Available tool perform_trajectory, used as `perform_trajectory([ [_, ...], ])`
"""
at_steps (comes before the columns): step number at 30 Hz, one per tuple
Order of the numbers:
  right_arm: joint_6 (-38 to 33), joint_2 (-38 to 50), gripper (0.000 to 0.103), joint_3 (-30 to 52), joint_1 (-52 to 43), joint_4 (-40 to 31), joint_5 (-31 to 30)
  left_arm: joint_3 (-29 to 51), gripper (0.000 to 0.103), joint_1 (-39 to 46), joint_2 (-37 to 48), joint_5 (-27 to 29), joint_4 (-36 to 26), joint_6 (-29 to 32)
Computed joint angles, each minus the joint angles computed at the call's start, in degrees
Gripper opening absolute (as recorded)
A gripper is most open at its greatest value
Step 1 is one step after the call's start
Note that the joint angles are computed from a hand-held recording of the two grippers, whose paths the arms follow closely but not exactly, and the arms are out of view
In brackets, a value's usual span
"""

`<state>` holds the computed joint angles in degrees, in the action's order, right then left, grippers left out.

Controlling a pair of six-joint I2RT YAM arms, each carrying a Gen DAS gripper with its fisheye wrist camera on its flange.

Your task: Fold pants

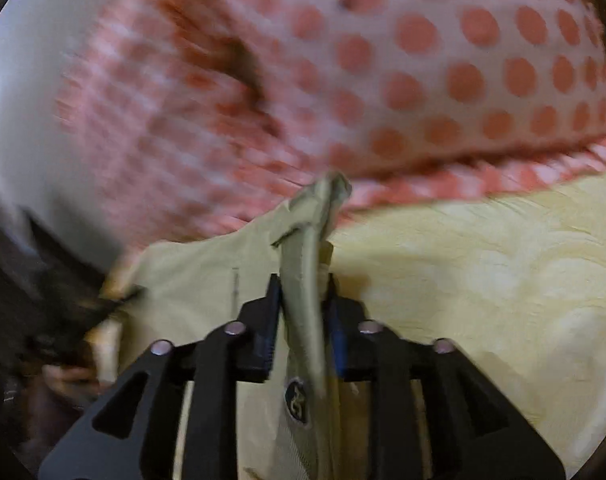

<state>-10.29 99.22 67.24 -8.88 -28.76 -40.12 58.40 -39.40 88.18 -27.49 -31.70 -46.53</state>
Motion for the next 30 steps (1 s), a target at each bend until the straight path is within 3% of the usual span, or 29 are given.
perform_trajectory([
  [1, 0.1, -0.3, 0.043, -0.2, 0.0, 0.0, 3.2, -0.9, 0.045, 0.3, -1.2, -0.7, -1.2, -0.8],
  [2, 0.0, -2.0, 0.047, -2.1, -1.4, 1.4, 3.4, -3.7, 0.063, -0.4, -4.9, -4.6, -2.5, -3.1],
  [3, -0.2, -3.9, 0.058, -3.9, -3.0, 2.5, 1.6, -5.1, 0.066, -1.2, -7.2, -7.5, -3.9, -4.9],
  [4, -0.4, -6.4, 0.065, -5.6, -5.3, 2.6, -2.4, -6.7, 0.066, -1.9, -10.2, -9.4, -5.4, -7.1],
  [5, -1.1, -7.5, 0.067, -5.9, -6.5, 1.1, -6.0, -9.4, 0.066, -2.1, -14.6, -8.0, -3.7, -7.5],
  [8, -9.2, -7.0, 0.078, -3.5, -7.8, -11.8, -16.6, -15.1, 0.066, -3.8, -22.9, 0.2, 6.4, -5.4],
  [11, -13.0, -3.6, 0.084, -1.2, -5.7, -20.7, -18.2, -13.5, 0.069, -5.3, -17.4, 8.8, 12.1, -2.9],
  [13, -8.3, -1.5, 0.084, -1.6, -3.9, -20.1, -14.1, -9.5, 0.069, -4.4, -8.6, 12.5, 10.6, -3.9],
  [14, -6.3, 0.3, 0.084, -1.8, -3.6, -19.5, -13.1, -9.3, 0.068, -3.9, -6.3, 13.2, 10.7, -4.2],
  [16, -4.9, 1.3, 0.076, -2.7, -5.7, -18.8, -16.2, -9.3, 0.068, -6.0, -5.2, 8.8, 11.0, -5.0],
  [17, -3.7, -0.1, 0.076, -3.1, -6.0, -19.2, -14.5, -6.9, 0.069, -7.5, -4.3, 6.7, 6.4, -6.6],
  [19, -1.2, -8.5, 0.093, -8.0, -6.2, -15.6, -7.8, -5.8, 0.069, -11.2, -5.8, 3.2, 1.1, -9.6],
  [20, -2.2, -12.2, 0.097, -10.3, -6.4, -14.5, -6.2, -6.4, 0.071, -15.0, -7.9, -0.2, -1.3, -12.0],
  [21, -3.4, -16.7, 0.099, -13.4, -6.5, -13.0, -5.3, -6.7, 0.080, -17.8, -9.2, -2.8, -3.7, -14.4],
  [23, -8.3, -28.3, 0.101, -21.1, -7.2, -12.1, -2.7, -5.9, 0.090, -28.0, -9.9, -10.3, -12.8, -26.1],
  [25, -10.8, -39.3, 0.101, -27.9, -6.8, -11.7, 0.4, -2.9, 0.092, -37.9, -6.1, -14.6, -22.1, -39.8],
  [27, -12.2, -51.8, 0.101, -34.4, -5.5, -12.7, 5.3, -0.1, 0.100, -44.4, -1.7, -15.4, -29.2, -50.7],
  [30, -7.4, -69.3, 0.101, -42.6, 1.1, -13.2, 15.6, 6.2, 0.101, -53.2, 8.3, -15.5, -40.5, -65.4],
])
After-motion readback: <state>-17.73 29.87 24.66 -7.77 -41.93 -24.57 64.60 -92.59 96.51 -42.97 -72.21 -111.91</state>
